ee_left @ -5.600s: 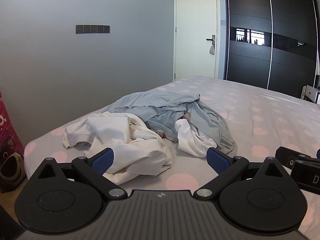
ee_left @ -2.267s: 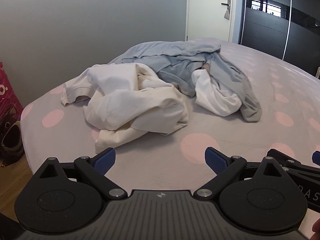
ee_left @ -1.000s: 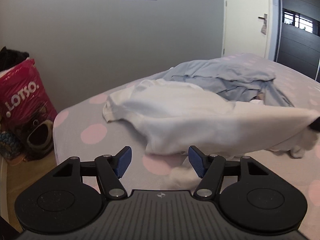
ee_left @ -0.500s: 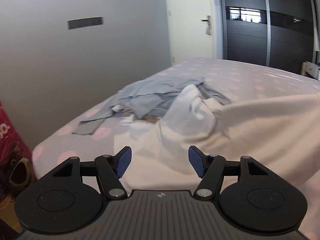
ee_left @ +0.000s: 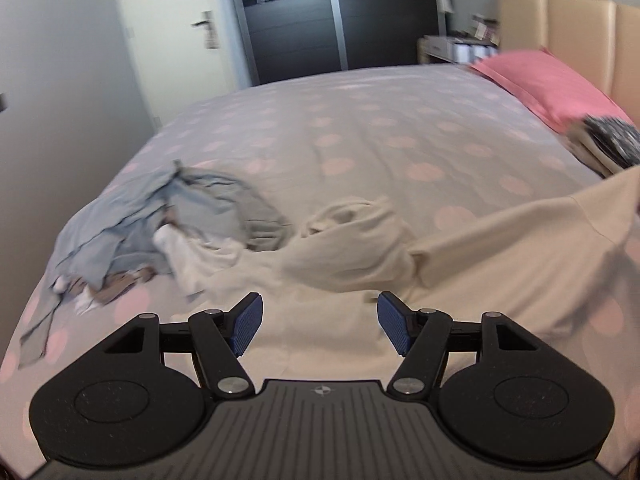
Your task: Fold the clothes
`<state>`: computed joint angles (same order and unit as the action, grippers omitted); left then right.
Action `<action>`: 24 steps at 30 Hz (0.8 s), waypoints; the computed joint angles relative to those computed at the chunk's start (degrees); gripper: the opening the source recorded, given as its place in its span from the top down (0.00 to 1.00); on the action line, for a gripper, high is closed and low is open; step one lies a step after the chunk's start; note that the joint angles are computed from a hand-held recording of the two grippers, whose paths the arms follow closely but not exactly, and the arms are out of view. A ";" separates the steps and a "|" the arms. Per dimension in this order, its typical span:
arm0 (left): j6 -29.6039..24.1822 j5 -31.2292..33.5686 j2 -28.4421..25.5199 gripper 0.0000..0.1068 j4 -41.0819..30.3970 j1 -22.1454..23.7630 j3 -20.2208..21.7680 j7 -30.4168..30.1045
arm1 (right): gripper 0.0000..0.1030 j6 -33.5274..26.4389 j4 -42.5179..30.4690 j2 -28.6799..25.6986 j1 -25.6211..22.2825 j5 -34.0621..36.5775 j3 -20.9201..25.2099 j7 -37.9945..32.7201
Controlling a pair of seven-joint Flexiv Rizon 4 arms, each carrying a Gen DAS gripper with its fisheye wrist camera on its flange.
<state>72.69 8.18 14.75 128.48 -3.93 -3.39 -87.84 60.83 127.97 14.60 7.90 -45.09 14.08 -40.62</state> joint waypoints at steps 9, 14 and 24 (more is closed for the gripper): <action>1.68 -17.22 0.51 0.42 6.37 -10.16 8.27 32.73 | 0.73 11.99 3.81 -0.72 -1.13 -6.09 -0.52 -0.49; 1.15 -21.94 1.71 0.46 10.71 -12.05 9.46 47.41 | 0.66 19.22 5.93 -2.20 -0.22 -7.64 0.62 -7.31; 4.81 -20.89 0.07 0.58 16.57 -10.29 7.36 61.83 | 0.66 21.02 10.03 -4.73 8.32 2.09 1.91 -34.49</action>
<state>77.50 -12.71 14.81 145.05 -14.22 3.97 -26.01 81.85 138.00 9.87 16.22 -43.01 15.99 -75.11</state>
